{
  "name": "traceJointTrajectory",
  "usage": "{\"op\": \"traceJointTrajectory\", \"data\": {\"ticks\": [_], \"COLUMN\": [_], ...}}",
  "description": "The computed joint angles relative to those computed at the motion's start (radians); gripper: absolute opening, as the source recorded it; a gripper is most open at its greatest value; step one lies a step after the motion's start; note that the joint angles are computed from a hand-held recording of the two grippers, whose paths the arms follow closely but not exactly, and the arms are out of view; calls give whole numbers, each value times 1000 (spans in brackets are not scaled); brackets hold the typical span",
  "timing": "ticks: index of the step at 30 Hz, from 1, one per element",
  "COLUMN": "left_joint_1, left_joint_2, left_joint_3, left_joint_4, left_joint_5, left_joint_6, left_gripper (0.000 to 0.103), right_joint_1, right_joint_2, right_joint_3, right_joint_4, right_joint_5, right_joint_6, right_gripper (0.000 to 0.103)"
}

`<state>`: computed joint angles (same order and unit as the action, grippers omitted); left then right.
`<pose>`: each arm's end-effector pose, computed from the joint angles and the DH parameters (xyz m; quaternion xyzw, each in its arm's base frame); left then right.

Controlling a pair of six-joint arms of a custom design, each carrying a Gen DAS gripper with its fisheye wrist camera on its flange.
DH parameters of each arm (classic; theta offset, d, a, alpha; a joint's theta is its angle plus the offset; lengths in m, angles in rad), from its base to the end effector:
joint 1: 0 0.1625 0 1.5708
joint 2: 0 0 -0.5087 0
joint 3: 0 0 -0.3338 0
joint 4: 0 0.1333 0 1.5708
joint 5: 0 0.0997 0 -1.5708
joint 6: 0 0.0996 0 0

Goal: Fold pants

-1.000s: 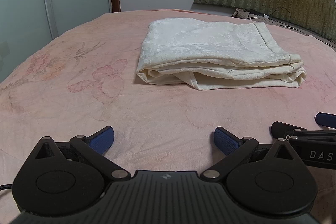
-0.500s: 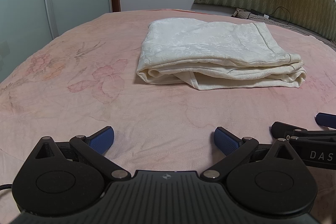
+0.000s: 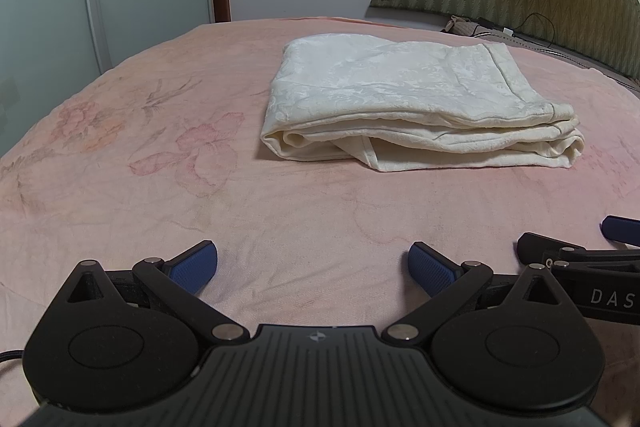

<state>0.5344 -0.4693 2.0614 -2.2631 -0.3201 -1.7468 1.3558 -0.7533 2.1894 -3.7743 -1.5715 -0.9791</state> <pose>-0.3005 -0.4426 -0.0387 -0.0152 0.7730 -0.4558 0.4409 0.0114 -0.5724 0.1772 0.3456 -0.8605 0.3094 0.2107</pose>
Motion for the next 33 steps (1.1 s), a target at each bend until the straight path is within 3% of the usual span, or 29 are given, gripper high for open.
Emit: {"op": "traceJointTrajectory", "data": {"ticks": [7, 14, 19, 25, 33], "left_joint_1": [-3, -34, -64, -85, -89], "left_joint_2": [-5, -17, -29, -37, -46], "left_joint_3": [5, -46, -25, -21, -19], "left_joint_4": [-12, 230, 191, 171, 206], "left_joint_5": [-6, -24, -23, -15, -15], "left_joint_6": [11, -89, -77, -75, -104], "left_gripper": [103, 102, 102, 102, 102], "right_joint_1": [5, -29, -33, -34, -27], "right_joint_2": [5, -30, -64, -71, -78], "right_joint_3": [0, 63, 87, 130, 142], "right_joint_4": [-11, -61, -52, -110, -68], "right_joint_5": [-10, 29, 26, 58, 61], "right_joint_6": [-5, 54, 61, -26, -48], "right_gripper": [103, 103, 103, 103, 103]}}
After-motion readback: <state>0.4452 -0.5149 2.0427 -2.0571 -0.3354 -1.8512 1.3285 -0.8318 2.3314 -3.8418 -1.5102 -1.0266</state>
